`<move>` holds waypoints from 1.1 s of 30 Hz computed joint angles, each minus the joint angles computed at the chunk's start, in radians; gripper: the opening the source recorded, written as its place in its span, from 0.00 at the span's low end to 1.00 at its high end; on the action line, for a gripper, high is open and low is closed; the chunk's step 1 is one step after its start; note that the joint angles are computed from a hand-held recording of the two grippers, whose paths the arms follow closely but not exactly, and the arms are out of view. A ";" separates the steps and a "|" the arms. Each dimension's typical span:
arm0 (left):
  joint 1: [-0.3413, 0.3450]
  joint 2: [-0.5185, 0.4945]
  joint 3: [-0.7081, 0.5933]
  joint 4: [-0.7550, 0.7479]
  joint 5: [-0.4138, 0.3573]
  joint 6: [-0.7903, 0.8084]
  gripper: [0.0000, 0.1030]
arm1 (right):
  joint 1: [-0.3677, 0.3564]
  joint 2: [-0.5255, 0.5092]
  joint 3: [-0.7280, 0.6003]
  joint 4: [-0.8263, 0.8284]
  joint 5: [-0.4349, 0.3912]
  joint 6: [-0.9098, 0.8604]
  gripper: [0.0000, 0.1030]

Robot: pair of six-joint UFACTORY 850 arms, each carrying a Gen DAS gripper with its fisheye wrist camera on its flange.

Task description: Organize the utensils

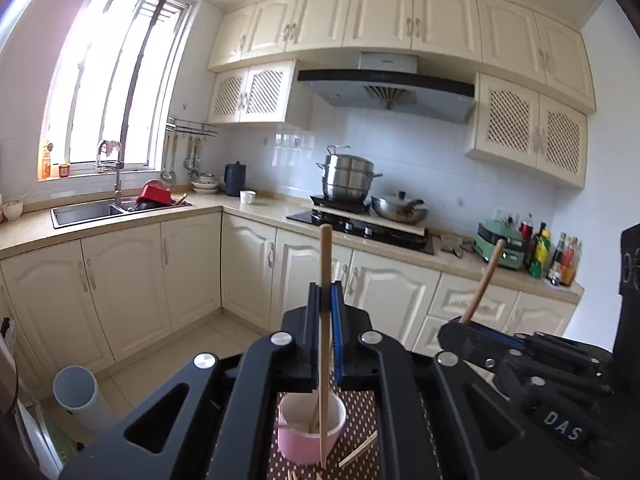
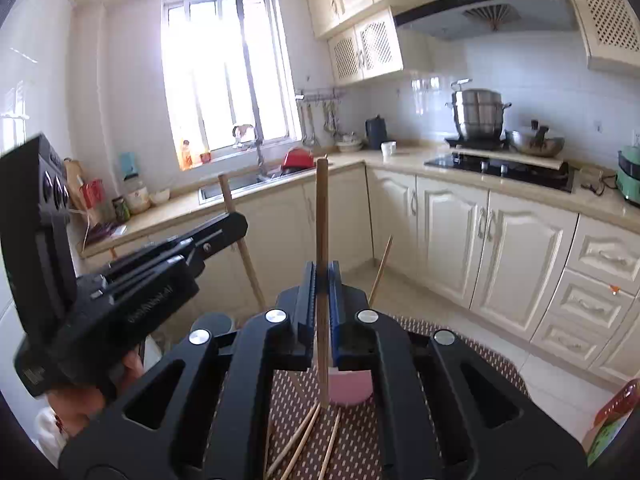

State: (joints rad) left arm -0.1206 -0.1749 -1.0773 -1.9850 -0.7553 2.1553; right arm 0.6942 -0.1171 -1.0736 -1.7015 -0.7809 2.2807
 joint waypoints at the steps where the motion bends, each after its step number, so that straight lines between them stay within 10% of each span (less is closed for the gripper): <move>1: -0.006 -0.009 -0.011 -0.016 0.004 0.000 0.06 | -0.006 -0.005 -0.009 -0.005 -0.006 -0.005 0.06; 22: -0.061 -0.160 -0.119 -0.058 0.106 0.028 0.07 | -0.099 -0.101 -0.039 -0.037 0.066 0.070 0.06; 33: -0.048 -0.111 -0.049 -0.122 0.135 0.132 0.50 | -0.108 -0.114 -0.029 -0.005 0.101 0.090 0.06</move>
State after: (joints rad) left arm -0.1689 -0.2855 -1.1265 -2.1069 -0.6201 2.2872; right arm 0.5863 -0.2309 -1.1026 -1.7069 -0.6798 2.3702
